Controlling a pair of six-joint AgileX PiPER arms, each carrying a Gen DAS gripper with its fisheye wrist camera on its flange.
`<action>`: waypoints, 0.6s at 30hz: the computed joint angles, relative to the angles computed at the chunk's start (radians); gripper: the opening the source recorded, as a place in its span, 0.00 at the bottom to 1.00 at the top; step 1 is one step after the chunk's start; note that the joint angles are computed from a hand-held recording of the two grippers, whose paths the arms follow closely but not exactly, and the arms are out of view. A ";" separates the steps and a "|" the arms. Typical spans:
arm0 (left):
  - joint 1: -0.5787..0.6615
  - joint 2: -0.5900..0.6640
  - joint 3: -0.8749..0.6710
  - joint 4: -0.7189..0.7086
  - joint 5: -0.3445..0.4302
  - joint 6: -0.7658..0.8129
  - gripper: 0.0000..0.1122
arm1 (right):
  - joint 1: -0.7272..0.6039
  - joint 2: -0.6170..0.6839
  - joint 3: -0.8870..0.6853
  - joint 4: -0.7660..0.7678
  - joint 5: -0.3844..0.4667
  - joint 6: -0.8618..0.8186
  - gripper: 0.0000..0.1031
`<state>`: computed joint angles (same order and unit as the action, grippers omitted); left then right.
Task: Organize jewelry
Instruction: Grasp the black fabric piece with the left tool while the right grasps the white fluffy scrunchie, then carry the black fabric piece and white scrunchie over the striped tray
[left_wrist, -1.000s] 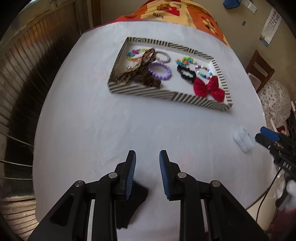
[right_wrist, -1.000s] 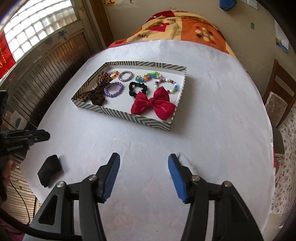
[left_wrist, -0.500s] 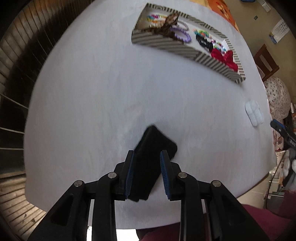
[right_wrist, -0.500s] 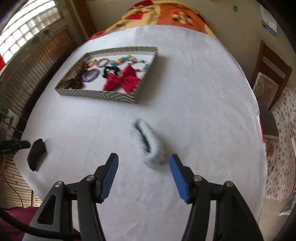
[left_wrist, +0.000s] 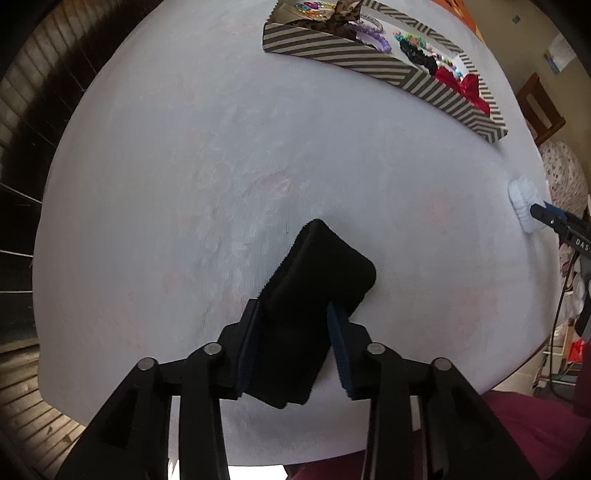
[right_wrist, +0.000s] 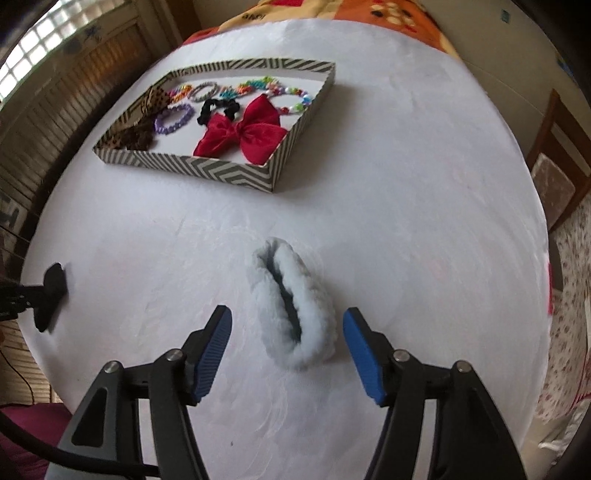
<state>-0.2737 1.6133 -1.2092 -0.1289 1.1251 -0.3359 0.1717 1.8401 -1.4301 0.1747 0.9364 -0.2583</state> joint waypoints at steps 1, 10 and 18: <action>0.003 -0.001 0.005 -0.002 -0.006 0.001 0.27 | 0.003 0.010 -0.005 -0.002 0.004 -0.005 0.64; -0.001 -0.036 0.031 -0.006 -0.037 0.016 0.02 | 0.016 0.004 0.010 -0.005 -0.028 -0.039 0.24; 0.008 -0.048 -0.051 0.021 -0.026 0.013 0.01 | 0.017 -0.035 -0.050 0.076 0.003 -0.062 0.24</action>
<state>-0.2655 1.5652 -1.2599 -0.1077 1.0996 -0.3229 0.1887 1.8049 -1.4801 0.2508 0.9392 -0.3208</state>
